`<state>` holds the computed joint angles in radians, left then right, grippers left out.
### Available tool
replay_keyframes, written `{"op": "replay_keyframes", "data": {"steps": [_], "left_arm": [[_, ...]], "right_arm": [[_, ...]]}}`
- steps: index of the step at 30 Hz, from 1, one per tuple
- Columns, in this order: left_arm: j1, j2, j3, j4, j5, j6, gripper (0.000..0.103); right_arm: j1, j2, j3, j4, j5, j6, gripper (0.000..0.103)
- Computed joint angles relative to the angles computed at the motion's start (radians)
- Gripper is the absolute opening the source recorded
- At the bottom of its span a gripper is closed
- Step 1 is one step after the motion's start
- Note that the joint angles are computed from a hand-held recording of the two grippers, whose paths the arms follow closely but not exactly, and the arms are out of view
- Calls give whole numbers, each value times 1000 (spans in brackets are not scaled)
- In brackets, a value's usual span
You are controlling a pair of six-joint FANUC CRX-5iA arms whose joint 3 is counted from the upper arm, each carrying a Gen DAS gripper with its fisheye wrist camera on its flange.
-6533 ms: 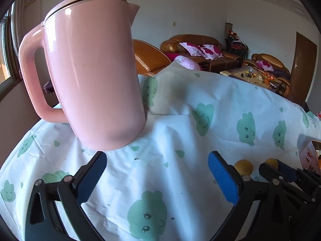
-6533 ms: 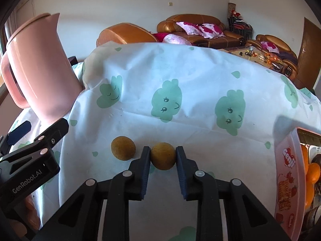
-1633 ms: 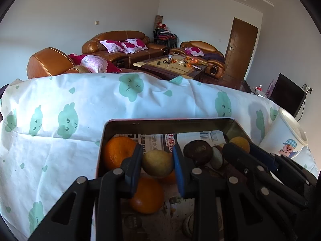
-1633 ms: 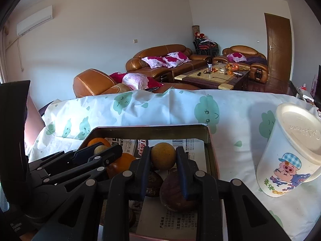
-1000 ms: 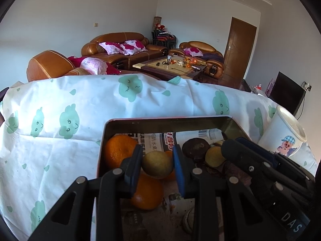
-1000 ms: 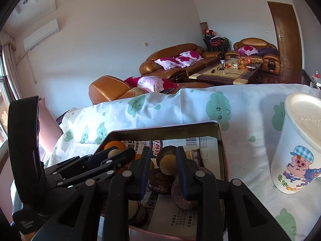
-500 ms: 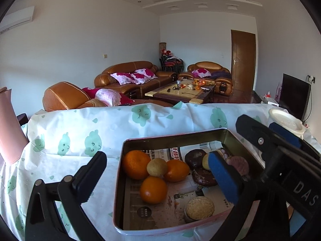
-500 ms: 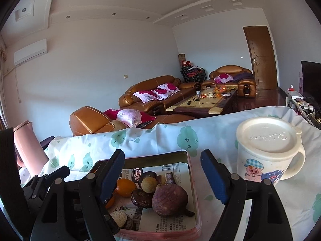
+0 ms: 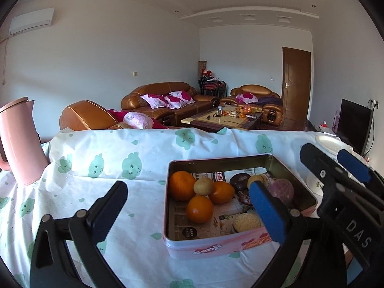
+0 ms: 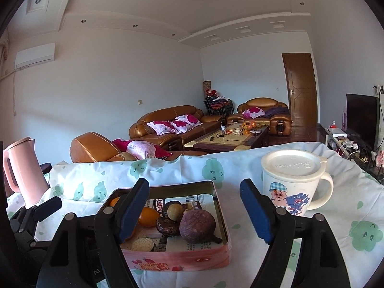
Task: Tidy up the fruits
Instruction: 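Open both tools and withdraw them from the pink tin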
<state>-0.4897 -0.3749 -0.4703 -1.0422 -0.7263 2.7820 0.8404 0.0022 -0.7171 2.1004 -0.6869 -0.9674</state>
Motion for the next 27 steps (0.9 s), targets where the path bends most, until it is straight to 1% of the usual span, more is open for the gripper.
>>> {"op": "replay_keyframes", "data": {"steps": [4, 7, 9, 13, 21, 24, 26, 27], "left_arm": [[-51, -20, -13, -45, -46, 44, 103], [-81, -30, -20, -71, -75, 64, 103], [-90, -36, -23, -82, -84, 73, 103], [-99, -43, -27, -92, -92, 84, 103], [-106, -44, -26, -90, -109, 83, 103], [-123, -38, -20, -104, -141, 96, 103], [-124, -40, -22, -106, -130, 82, 103], [-141, -31, -16, -118, -153, 91, 103]], "right_arm": [[45, -10, -21, -32, -68, 26, 80], [75, -16, -32, -65, -101, 51, 80], [97, -16, -36, -88, -131, 66, 80], [117, -23, -50, -95, -174, 54, 80], [113, -30, -57, -83, -175, 24, 80], [115, -31, -58, -83, -176, 24, 80], [117, -32, -59, -83, -177, 25, 80], [117, -32, -59, -83, -177, 25, 80]]}}
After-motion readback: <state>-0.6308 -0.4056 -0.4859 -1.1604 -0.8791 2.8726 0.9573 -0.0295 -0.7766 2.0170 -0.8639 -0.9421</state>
